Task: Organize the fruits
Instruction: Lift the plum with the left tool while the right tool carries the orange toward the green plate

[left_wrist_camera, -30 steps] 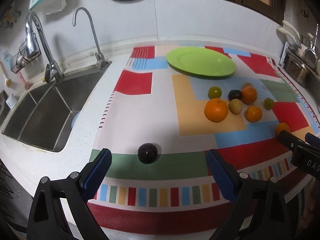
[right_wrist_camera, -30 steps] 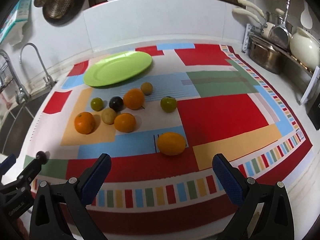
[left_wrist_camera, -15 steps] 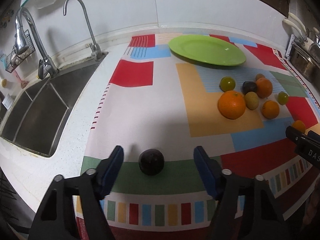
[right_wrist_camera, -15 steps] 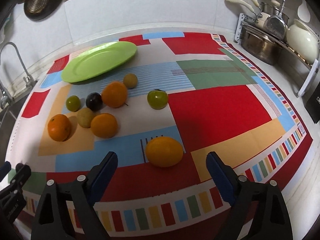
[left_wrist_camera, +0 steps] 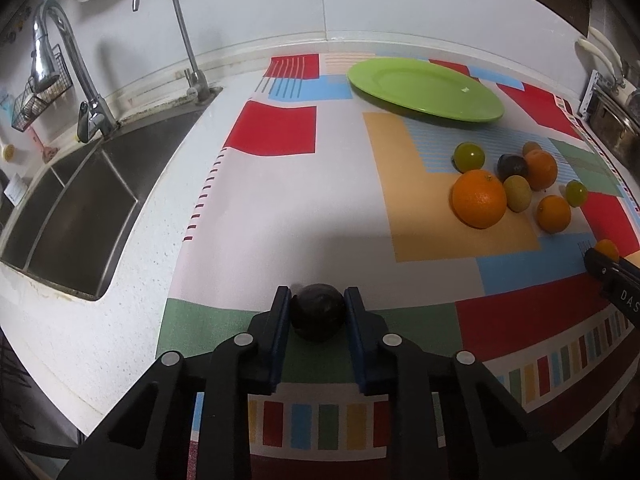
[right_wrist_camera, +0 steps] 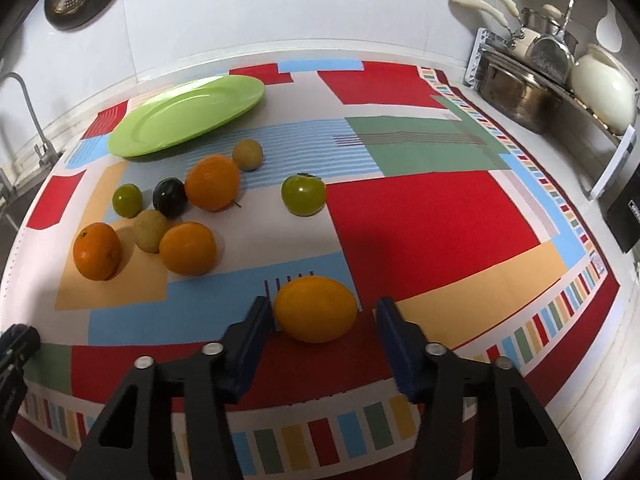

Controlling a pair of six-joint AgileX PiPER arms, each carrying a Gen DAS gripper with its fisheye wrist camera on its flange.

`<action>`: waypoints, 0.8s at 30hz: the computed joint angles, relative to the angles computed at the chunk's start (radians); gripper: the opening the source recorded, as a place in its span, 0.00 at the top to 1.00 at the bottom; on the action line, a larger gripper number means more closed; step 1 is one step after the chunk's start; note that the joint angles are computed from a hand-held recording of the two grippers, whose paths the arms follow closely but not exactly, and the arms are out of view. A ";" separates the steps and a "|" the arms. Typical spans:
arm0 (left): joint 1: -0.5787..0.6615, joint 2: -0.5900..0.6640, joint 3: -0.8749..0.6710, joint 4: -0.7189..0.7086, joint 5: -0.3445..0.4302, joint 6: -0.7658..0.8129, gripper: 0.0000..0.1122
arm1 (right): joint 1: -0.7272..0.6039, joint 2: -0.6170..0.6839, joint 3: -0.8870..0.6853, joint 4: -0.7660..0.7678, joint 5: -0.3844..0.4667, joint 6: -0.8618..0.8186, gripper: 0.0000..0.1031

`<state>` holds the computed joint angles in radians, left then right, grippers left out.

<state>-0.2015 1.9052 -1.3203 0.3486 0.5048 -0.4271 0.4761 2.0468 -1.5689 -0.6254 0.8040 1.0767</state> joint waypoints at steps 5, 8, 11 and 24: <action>0.001 -0.016 0.013 -0.039 -0.023 0.049 0.76 | -0.001 -0.018 0.021 0.028 -0.040 -0.048 0.61; 0.001 -0.021 0.013 -0.084 -0.032 0.111 0.76 | -0.005 -0.041 0.045 0.052 -0.085 -0.085 0.61; -0.001 -0.026 0.004 -0.135 -0.035 0.176 0.76 | -0.005 -0.062 0.061 0.069 -0.126 -0.122 0.61; 0.004 -0.028 -0.081 -0.345 -0.024 0.451 0.76 | 0.002 -0.084 0.010 0.201 -0.201 -0.365 0.61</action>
